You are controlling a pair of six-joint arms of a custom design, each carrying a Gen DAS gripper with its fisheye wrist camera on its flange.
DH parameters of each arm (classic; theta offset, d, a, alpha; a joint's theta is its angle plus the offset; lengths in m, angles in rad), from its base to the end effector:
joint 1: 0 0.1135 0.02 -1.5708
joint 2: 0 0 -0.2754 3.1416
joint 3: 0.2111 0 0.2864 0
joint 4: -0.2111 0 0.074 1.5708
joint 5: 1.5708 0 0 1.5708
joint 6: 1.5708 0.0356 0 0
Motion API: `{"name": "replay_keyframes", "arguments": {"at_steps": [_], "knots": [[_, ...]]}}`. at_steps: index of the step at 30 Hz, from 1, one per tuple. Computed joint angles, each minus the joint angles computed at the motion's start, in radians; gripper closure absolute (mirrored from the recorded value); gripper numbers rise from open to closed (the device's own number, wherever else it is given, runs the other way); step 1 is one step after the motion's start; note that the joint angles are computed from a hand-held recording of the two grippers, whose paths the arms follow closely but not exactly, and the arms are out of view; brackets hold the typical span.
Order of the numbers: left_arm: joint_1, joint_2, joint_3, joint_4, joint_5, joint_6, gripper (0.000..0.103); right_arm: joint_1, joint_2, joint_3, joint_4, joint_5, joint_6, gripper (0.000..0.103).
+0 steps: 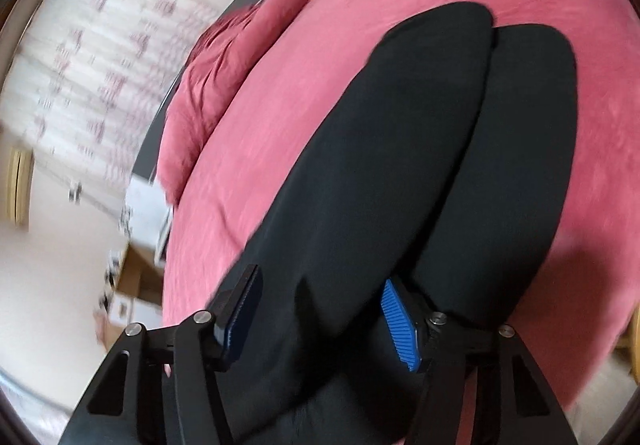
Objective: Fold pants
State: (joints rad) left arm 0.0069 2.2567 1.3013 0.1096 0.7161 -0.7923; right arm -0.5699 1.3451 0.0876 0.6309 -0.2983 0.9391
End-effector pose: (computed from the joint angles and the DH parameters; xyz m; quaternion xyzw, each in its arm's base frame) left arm 0.4721 -0.0201 0.0571 -0.2262 0.8551 -0.4298 0.1814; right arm 0.1650 -0.0933 0.0707 0.5540 0.6880 0.2126 0.4178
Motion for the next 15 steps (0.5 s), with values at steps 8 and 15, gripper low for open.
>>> {"name": "replay_keyframes", "arguments": {"at_steps": [8, 15], "knots": [[-0.012, 0.049, 0.191, -0.19, -0.012, 0.068, 0.096, -0.24, 0.227, 0.287, -0.245, -0.135, -0.091, 0.095], [0.017, -0.088, 0.238, -0.157, 0.087, 0.089, 0.097, -0.278, -0.082, 0.361, -0.324, -0.281, -0.059, 0.096]]}}
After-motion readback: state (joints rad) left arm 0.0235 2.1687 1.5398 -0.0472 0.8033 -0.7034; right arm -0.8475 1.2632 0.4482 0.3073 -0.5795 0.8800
